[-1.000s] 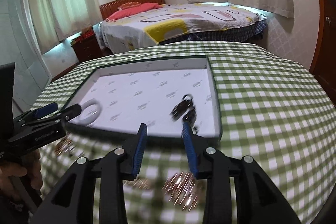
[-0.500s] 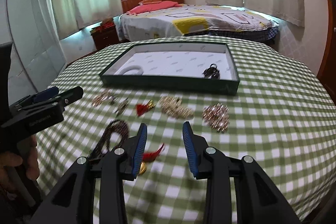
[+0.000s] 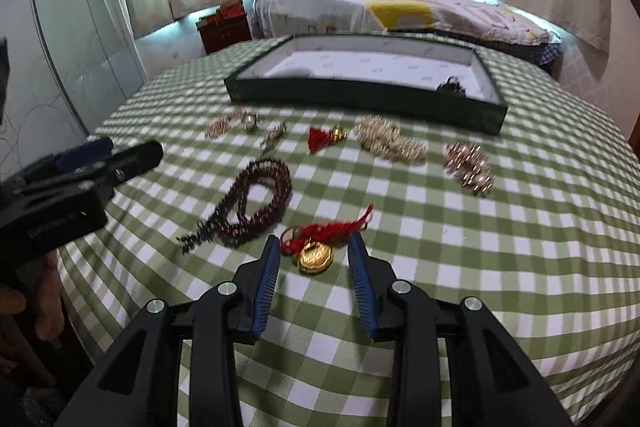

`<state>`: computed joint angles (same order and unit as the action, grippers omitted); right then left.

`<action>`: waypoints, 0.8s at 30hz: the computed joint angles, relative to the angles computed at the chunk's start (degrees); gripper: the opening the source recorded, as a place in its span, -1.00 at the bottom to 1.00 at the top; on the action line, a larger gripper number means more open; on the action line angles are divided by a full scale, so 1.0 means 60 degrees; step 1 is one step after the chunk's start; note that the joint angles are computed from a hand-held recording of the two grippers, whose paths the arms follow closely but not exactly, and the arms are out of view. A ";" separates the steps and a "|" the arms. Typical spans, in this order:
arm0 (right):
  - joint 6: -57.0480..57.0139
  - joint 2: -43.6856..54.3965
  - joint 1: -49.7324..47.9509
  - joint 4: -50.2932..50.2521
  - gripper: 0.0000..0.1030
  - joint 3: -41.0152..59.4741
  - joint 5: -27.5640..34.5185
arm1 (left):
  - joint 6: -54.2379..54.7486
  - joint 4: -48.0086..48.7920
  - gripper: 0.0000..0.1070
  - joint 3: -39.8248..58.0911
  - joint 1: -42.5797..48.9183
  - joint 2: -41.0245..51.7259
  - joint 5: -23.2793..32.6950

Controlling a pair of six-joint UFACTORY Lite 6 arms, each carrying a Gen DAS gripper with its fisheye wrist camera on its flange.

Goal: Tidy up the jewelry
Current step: 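Grasp the gold pendant on red cord with right tool while left grasps dark red bead strand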

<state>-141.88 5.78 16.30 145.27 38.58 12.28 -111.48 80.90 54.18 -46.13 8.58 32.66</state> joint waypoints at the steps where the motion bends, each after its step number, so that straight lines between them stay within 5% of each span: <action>1: 0.0117 0.0164 -0.0002 -0.0134 -0.31 0.0078 -0.0007 | 0.0005 -0.0004 0.56 0.0007 0.0012 0.0049 -0.0036; 6: -0.0307 0.0454 0.0064 0.0215 -0.33 0.0228 -0.0056 | 0.0031 -0.0104 0.56 0.0120 0.0109 0.0354 -0.0243; 10: -0.0516 0.0500 0.0064 0.0303 -0.59 0.0265 -0.0088 | 0.0021 -0.0103 0.56 0.0189 0.0098 0.0510 -0.0282; 24: -0.0675 -0.0183 -0.1053 0.0224 -0.60 -0.0117 0.0117 | 0.0756 -0.0462 0.56 0.1314 -0.0261 0.1489 -0.0393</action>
